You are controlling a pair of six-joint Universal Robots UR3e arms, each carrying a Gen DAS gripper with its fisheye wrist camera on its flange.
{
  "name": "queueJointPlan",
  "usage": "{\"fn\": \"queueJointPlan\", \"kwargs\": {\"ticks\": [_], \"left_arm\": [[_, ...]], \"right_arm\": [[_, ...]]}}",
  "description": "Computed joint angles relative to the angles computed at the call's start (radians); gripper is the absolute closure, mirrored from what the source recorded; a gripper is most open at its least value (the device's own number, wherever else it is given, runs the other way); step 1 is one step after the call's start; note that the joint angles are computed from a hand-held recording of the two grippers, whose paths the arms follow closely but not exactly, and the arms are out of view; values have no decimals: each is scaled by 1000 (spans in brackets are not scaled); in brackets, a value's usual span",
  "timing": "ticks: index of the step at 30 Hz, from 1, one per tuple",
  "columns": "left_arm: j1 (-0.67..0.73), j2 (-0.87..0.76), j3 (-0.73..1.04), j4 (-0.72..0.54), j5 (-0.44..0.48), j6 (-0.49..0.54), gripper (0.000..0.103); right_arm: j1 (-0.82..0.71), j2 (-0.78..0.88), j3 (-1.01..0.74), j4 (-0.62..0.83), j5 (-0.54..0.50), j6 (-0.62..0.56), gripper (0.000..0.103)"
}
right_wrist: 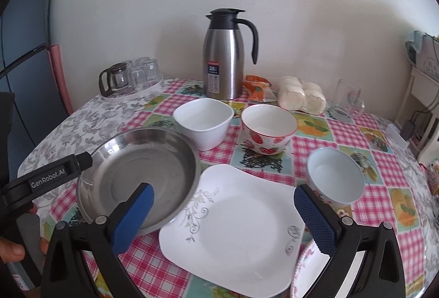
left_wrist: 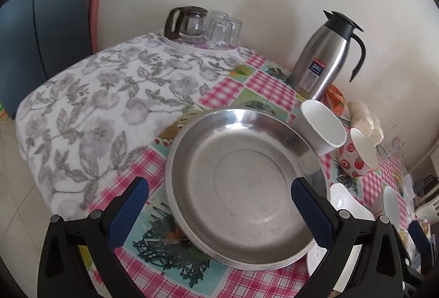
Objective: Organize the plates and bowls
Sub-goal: 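Move the left tool to the steel plate rim while the right tool approaches the rim too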
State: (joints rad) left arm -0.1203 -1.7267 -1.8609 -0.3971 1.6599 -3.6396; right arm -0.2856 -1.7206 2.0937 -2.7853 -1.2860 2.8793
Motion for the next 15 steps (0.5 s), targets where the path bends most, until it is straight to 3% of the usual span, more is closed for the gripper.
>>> {"fn": "queueJointPlan", "kwargs": {"ticks": [5, 9, 15], "left_arm": [[53, -8, -10, -25, -95, 9, 0], [77, -14, -19, -33, -108, 10, 0], [153, -25, -51, -50, -226, 10, 0]], "right_arm": [[76, 98, -68, -19, -46, -4, 0], [125, 165, -115, -46, -84, -18, 0], [158, 254, -201, -2, -83, -23, 0]]}}
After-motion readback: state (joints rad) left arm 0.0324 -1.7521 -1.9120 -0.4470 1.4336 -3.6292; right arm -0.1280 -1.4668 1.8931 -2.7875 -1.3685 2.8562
